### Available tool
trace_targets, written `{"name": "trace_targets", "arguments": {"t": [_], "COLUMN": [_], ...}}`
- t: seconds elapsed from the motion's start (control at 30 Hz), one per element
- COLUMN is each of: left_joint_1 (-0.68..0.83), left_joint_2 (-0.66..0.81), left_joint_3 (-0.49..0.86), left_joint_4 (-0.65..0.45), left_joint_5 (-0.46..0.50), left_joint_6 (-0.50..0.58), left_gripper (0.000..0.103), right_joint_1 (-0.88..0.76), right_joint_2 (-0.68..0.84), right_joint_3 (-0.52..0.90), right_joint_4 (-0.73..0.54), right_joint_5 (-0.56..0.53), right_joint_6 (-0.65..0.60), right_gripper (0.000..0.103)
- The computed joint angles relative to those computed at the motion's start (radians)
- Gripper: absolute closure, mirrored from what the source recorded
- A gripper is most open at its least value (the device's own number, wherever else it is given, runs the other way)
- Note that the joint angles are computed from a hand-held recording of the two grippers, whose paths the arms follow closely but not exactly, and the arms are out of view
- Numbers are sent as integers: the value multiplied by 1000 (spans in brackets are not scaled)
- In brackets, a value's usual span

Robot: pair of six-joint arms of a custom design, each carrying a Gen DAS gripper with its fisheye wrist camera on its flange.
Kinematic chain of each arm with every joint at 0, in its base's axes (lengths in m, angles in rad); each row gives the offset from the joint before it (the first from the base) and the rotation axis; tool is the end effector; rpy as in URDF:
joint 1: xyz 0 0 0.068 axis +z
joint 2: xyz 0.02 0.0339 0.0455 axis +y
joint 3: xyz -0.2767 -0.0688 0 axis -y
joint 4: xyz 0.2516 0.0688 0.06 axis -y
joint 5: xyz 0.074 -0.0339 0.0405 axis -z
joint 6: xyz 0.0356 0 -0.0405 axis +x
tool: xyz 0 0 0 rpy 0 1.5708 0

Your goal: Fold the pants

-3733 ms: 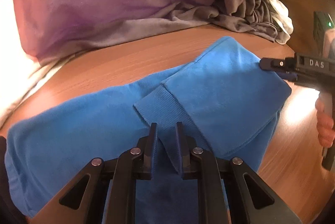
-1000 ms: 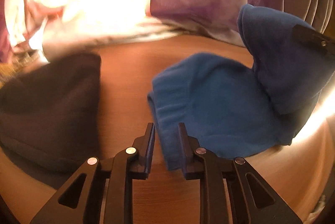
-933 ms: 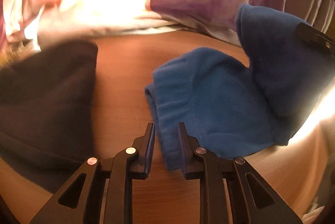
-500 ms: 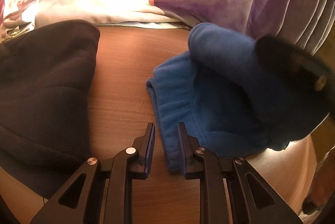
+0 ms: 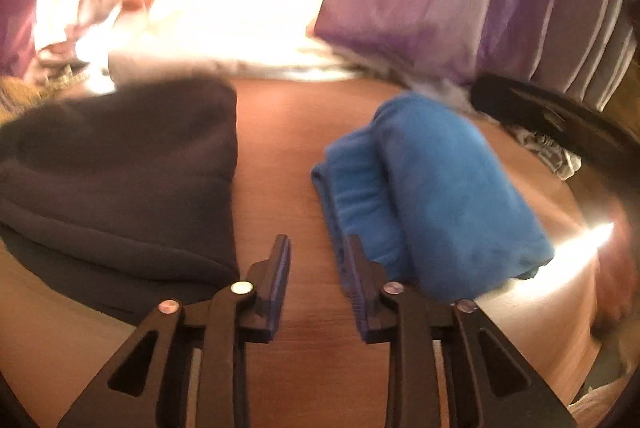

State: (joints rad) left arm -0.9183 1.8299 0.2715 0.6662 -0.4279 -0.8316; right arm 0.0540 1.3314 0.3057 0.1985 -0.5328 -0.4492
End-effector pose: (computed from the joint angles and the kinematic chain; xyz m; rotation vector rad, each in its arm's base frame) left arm 0.1458 -0.1665 0.0473 -0.0790 2.3787 -0.3123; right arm 0.2057 0.0292 0.1212 -0.8035 2.1501 0.4360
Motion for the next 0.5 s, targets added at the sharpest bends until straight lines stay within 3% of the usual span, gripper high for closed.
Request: {"name": "trace_targets", "arguments": {"t": [0.1,0.17,0.3,0.5], "left_joint_1": [-64,-79,-69,-14], "left_joint_2": [-87,-87,3,116], "left_joint_3": [-2,13,64,91], "left_joint_4": [-45,-36,25,141], "left_joint_5": [-56,-51,25,138], "left_joint_6": [-12,-10,-4,-15], "left_gripper": [66,65,65,66], "right_joint_1": [-27,-13,48,146], "right_joint_2": [40,139,406,695], "right_joint_3": [144,318,694,999], "right_joint_4": [-133,-303,-693,-986], "right_joint_5": [-39,-44,2,141], "right_joint_6": [-103,-175,-306,-386], "right_gripper": [57,57,57,58]}}
